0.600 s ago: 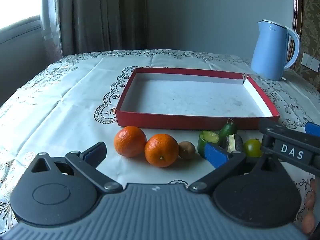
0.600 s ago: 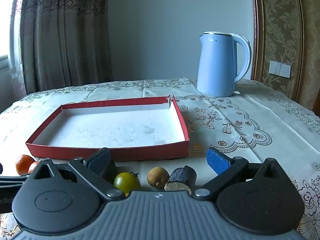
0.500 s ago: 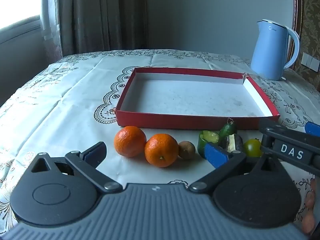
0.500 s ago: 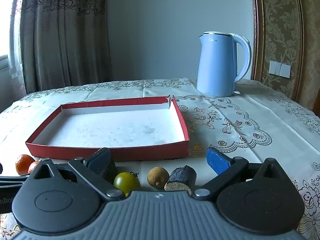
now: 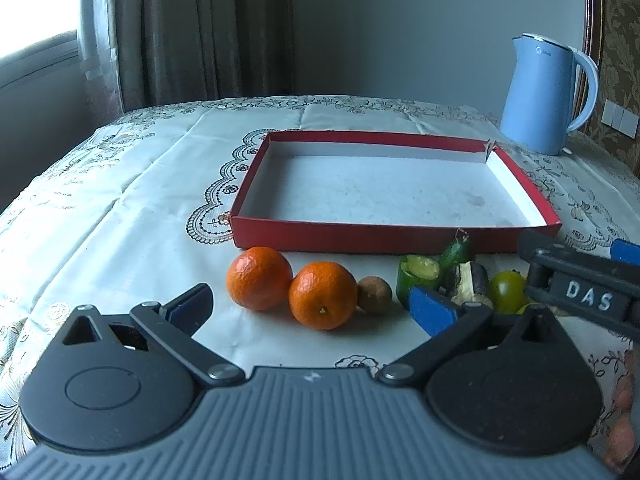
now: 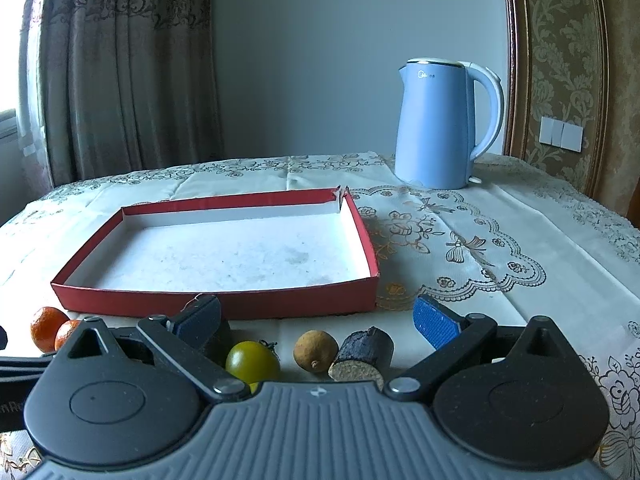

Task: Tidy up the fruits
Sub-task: 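Move the right tool toward the cut dark eggplant piece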

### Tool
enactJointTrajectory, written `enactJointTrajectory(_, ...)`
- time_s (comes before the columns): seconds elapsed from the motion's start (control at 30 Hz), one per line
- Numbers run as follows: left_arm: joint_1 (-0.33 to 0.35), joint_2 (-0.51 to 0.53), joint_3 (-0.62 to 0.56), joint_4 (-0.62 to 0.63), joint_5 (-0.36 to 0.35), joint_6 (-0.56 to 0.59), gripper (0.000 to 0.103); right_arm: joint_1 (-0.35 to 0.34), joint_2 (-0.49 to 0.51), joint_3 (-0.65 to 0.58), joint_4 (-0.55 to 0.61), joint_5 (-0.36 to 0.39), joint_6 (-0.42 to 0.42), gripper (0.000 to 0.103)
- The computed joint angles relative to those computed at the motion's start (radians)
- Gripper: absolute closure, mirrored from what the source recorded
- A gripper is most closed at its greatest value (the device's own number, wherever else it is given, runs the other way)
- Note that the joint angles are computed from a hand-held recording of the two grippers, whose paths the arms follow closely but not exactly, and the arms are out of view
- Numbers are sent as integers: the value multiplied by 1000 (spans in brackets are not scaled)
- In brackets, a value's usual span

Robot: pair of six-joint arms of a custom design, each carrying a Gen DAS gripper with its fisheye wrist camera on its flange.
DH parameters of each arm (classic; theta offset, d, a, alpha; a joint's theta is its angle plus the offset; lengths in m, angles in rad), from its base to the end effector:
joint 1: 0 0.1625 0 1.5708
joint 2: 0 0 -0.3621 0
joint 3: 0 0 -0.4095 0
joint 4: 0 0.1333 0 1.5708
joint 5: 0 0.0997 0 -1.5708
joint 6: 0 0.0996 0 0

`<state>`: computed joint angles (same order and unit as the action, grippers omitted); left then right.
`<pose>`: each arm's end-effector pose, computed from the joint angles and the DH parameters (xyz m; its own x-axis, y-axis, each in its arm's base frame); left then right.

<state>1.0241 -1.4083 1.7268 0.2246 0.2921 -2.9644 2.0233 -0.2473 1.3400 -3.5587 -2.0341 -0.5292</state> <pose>-0.0233 -0.4781 0.2914 -0.6143 -0.4642 -0.6381 0.3829 0.5316 -0.7555 0.3734 -0.5650 -0.0904 -0.6881 -0.3508 0.6352 -0.7192 0.4464 -0.5325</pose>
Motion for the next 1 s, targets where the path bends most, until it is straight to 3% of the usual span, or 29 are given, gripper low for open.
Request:
enactJointTrajectory(0.43,10,-52,71,-12,24,-8,0,-63,-141,178,-8,75,22,0)
enactJointTrajectory(0.57,10,-79,101,-30,43,14,0,-63,-166,220,-44,64,-83,0)
enactJointTrajectory(0.67,17,-92,114,-44,57,20,0,-53,-173,227,-33,30,-119,0)
enactJointTrajectory(1.0,41,-67,88,-6,68,-14,0,-63,-128,167,-7,37,-66,0)
